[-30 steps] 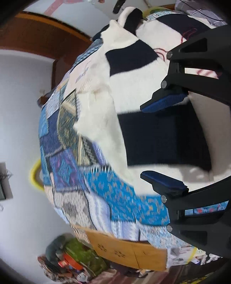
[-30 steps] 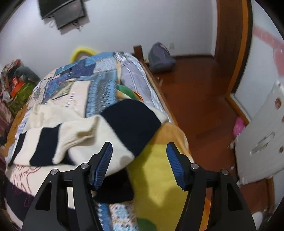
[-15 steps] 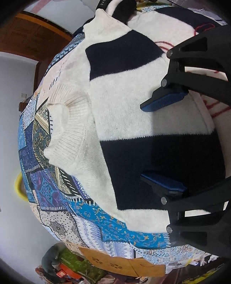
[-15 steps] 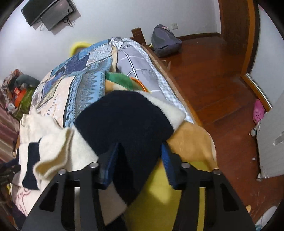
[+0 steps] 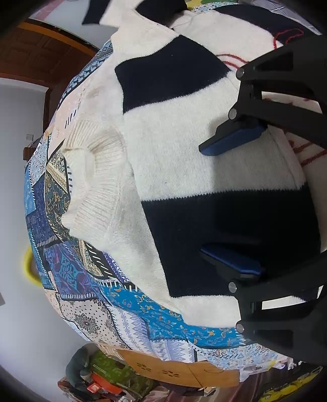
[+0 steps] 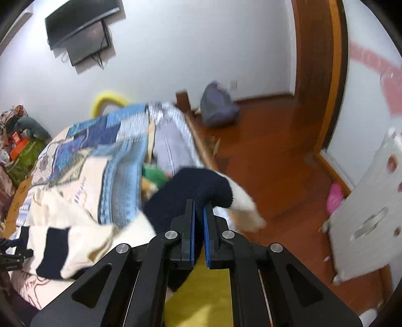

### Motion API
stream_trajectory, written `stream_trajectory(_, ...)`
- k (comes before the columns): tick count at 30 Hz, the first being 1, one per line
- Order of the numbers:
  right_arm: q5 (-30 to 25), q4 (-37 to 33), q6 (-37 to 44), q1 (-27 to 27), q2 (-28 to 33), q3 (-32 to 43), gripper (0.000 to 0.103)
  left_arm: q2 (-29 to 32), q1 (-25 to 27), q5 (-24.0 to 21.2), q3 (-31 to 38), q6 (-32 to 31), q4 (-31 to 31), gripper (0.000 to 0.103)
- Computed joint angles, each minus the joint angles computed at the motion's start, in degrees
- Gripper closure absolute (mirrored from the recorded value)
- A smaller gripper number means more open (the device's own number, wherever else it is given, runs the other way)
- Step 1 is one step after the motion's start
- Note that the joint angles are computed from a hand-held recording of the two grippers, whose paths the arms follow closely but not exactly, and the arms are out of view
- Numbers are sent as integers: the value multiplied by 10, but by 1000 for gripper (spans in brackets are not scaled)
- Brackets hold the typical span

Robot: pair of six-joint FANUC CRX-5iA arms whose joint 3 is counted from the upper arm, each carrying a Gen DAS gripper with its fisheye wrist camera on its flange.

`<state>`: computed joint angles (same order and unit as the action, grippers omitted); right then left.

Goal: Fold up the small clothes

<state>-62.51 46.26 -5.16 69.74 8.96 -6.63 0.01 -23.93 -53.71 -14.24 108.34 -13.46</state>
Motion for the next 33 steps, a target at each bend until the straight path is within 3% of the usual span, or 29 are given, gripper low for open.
stream_trajectory(7,-74,84,14,18,-2,46,98,-11,10,8,-11,-5,16,29)
stream_trajectory(11,-80,106,30,27,4,69,98,-33,19,16,-26,-16,32,29)
stream_trajectory(18,-60,117,50,42,50,128,98,-96,22,27,-47,-26,34,29)
stream_trajectory(25,-61,174,8,43,80,168,98,-152,47,37,-84,-56,57,29)
stream_trajectory(33,-41,129,93,56,137,240,98,-188,77,38,-118,-67,68,29)
